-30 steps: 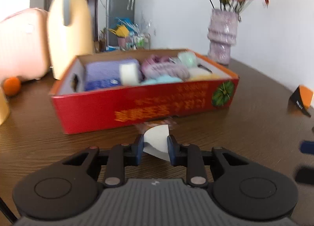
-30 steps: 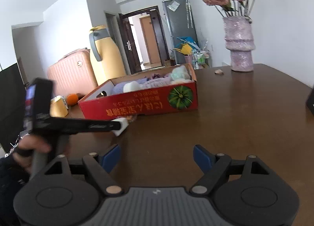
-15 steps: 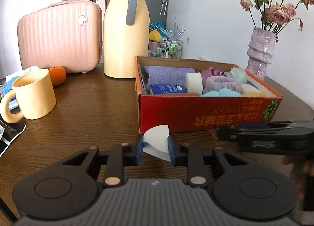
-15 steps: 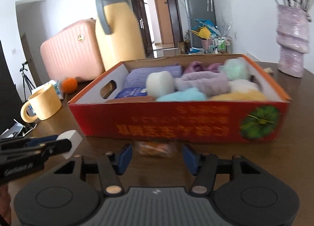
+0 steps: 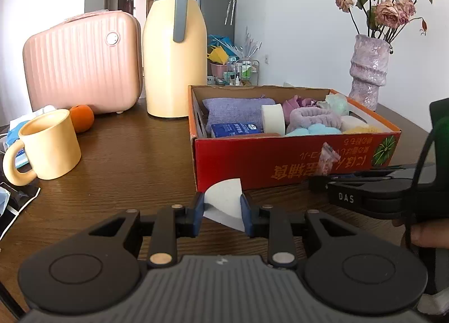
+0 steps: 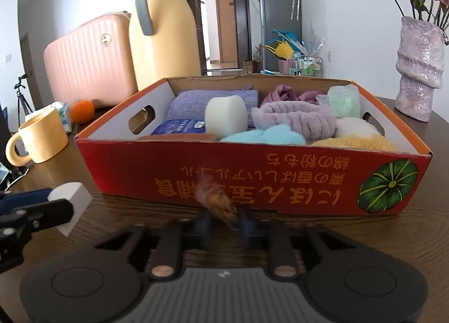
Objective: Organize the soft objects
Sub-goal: 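Carry both items into the box and open both tools to release them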
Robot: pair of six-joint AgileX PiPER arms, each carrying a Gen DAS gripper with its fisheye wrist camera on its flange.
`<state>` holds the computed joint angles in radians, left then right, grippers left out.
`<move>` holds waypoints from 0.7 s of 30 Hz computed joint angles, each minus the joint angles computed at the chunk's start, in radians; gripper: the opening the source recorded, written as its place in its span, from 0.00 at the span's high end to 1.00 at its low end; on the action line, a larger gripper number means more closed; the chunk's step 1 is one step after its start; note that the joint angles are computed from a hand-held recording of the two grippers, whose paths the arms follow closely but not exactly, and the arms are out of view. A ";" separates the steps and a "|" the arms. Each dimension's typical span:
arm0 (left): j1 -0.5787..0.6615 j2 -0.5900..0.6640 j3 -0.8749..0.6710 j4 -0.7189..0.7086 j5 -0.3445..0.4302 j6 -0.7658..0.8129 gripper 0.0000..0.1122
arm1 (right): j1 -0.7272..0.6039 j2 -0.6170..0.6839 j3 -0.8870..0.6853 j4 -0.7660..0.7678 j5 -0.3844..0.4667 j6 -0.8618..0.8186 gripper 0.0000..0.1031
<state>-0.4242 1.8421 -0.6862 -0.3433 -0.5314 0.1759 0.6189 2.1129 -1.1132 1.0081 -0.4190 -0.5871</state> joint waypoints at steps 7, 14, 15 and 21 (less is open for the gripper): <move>-0.069 -0.038 0.061 -0.122 -0.047 0.082 0.75 | 0.030 -0.057 0.093 -0.100 -0.068 0.098 0.90; -0.196 -0.287 0.401 0.087 -0.094 -0.278 0.75 | 0.235 -0.354 0.576 -0.225 -0.262 0.400 0.90; -0.232 -0.309 0.423 0.070 -0.093 -0.279 0.75 | 0.285 -0.390 0.632 -0.182 -0.279 0.410 0.90; -0.446 -0.379 0.413 -0.290 -0.091 -0.020 0.75 | 0.590 -0.504 0.783 0.166 -0.405 0.312 0.90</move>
